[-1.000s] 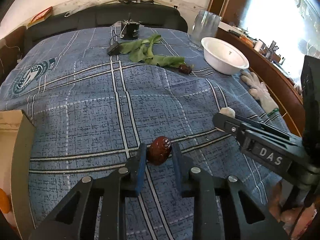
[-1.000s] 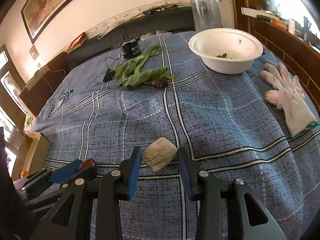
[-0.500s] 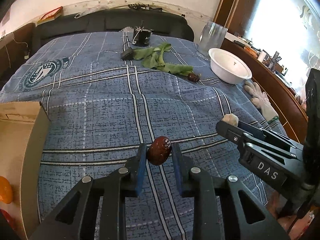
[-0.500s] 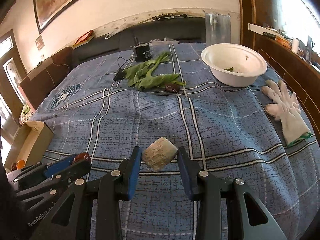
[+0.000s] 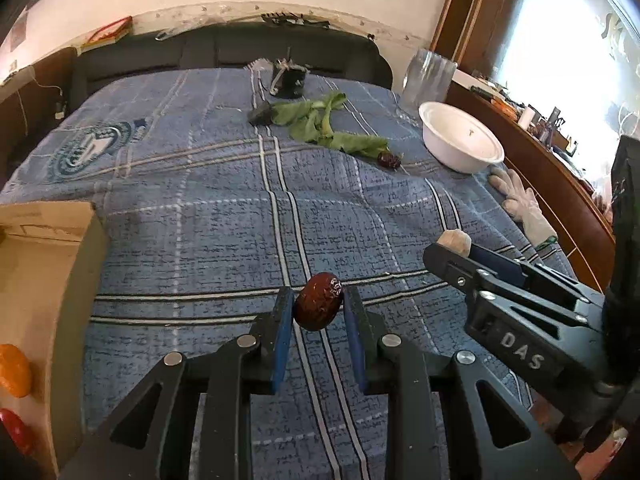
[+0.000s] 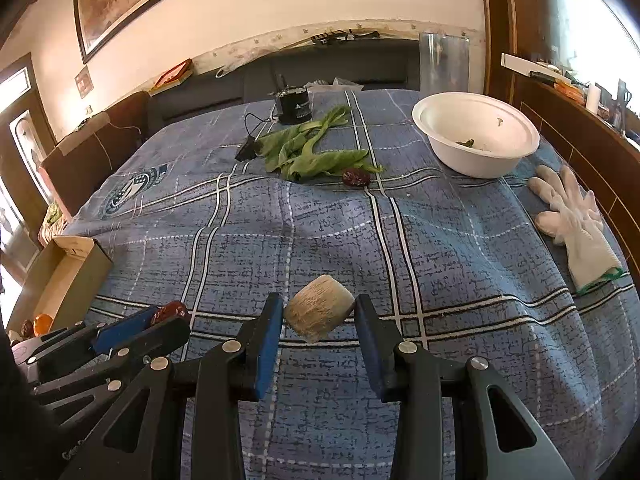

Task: Organize fruits
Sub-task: 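Carry the date and rice cake into the box and open both tools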

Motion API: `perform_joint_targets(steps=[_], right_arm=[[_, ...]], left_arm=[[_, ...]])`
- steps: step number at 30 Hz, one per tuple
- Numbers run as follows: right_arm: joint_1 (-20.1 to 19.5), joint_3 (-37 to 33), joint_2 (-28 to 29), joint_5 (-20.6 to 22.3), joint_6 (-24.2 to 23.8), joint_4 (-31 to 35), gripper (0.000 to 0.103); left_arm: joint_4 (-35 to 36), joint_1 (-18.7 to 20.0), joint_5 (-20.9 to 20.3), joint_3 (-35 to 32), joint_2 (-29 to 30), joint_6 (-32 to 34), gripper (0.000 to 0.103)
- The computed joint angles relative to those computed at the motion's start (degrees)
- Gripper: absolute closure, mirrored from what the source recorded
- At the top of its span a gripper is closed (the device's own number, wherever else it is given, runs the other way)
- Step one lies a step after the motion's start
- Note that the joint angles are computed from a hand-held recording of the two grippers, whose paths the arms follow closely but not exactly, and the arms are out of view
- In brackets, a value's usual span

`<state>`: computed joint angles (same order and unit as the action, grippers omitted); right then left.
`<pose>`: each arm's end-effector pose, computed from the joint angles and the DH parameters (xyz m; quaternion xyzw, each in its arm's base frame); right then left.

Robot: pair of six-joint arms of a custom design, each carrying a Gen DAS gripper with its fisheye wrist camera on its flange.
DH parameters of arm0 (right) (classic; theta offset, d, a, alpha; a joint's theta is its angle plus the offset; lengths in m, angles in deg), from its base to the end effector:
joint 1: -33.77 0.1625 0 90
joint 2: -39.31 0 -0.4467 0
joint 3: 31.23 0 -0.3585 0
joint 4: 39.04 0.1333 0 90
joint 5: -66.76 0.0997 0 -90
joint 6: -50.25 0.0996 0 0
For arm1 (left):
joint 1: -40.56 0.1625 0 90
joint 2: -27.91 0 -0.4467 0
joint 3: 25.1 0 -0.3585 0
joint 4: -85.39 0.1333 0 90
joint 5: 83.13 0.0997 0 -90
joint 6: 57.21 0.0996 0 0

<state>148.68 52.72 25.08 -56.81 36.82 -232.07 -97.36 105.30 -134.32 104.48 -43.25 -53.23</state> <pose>0.3599 -0.5894 -0.0786 0.2230 -0.8935 0.3007 0.2478 -0.0185 -0.4978 0.2720 0.1326 0.8968 -0.3322 0.2606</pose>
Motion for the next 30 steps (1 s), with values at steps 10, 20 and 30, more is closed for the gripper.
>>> perform_joint_targets(steps=[10, 20, 30], right_arm=[[2.78, 4.83, -2.55, 4.6, 2.74, 0.32, 0.063], [8.18, 7.49, -1.82, 8.52, 4.3, 1.49, 0.062], [12.12, 6.87, 0.34, 9.47, 4.25, 2.19, 0.062]], left_arm=[[2.41, -7.18, 7.94, 11.82, -18.45, -5.78, 0.079], [16.62, -14.12, 24.48, 17.88, -39.13, -19.25, 0.078], [42.76, -21.96, 36.3, 18.58, -52.99, -33.58, 0.078]])
